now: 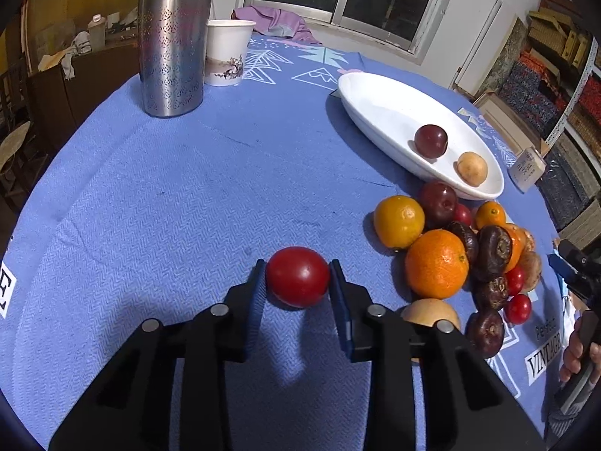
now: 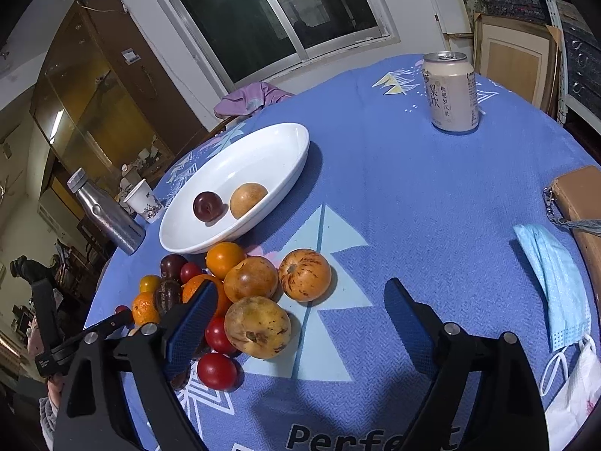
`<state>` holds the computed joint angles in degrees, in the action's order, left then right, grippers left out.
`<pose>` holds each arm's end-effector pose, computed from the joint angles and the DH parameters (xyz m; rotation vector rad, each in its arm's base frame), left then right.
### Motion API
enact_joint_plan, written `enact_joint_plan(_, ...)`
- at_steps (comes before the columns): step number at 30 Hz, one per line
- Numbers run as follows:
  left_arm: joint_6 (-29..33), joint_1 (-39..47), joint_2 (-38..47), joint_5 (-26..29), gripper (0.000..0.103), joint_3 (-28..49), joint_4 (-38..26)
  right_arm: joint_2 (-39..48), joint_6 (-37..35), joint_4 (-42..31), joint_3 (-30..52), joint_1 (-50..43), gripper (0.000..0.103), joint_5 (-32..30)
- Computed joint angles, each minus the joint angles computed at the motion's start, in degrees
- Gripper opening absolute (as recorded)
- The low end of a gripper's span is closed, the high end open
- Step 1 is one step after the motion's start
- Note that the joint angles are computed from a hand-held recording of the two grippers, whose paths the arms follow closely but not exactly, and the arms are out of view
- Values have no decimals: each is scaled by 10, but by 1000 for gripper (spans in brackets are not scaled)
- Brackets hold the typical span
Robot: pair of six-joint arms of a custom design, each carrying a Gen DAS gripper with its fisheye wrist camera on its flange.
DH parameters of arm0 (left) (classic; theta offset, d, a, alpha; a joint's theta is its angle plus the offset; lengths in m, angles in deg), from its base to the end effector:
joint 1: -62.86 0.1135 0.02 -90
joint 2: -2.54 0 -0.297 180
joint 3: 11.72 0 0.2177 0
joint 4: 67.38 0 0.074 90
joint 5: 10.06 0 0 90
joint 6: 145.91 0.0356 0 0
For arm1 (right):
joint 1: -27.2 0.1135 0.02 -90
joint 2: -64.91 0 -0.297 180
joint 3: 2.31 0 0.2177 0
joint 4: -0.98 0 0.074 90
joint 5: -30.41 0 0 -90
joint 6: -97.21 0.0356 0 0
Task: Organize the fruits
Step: 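Move the left tool to the red tomato and close on it, then grasp the speckled orange fruit with the right tool while the left tool lifts the tomato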
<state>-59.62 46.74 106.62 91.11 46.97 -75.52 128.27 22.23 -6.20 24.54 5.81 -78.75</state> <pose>0.2958 -0.0927 0.1590 0.3532 2.4971 -0.3858 0.1343 -0.0400 0.1751 0.5604 2.2350 0.3327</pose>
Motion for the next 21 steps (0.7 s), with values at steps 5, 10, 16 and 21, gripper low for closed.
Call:
enact_joint_plan(5, 0, -6, -4, -16, 32, -7, 9, 42, 1, 21, 2, 35, 72, 29)
enact_joint_plan(10, -1, -7, -1, -18, 32, -5, 9, 107, 14, 57, 21, 38, 57, 28)
enact_joint_plan(16, -1, -10, -1, -23, 32, -5, 9, 189, 28, 81, 47, 35, 49, 15)
enact_joint_plan(21, 1, -13, 1, -30, 32, -6, 13, 212, 31, 111, 40, 14, 39, -20)
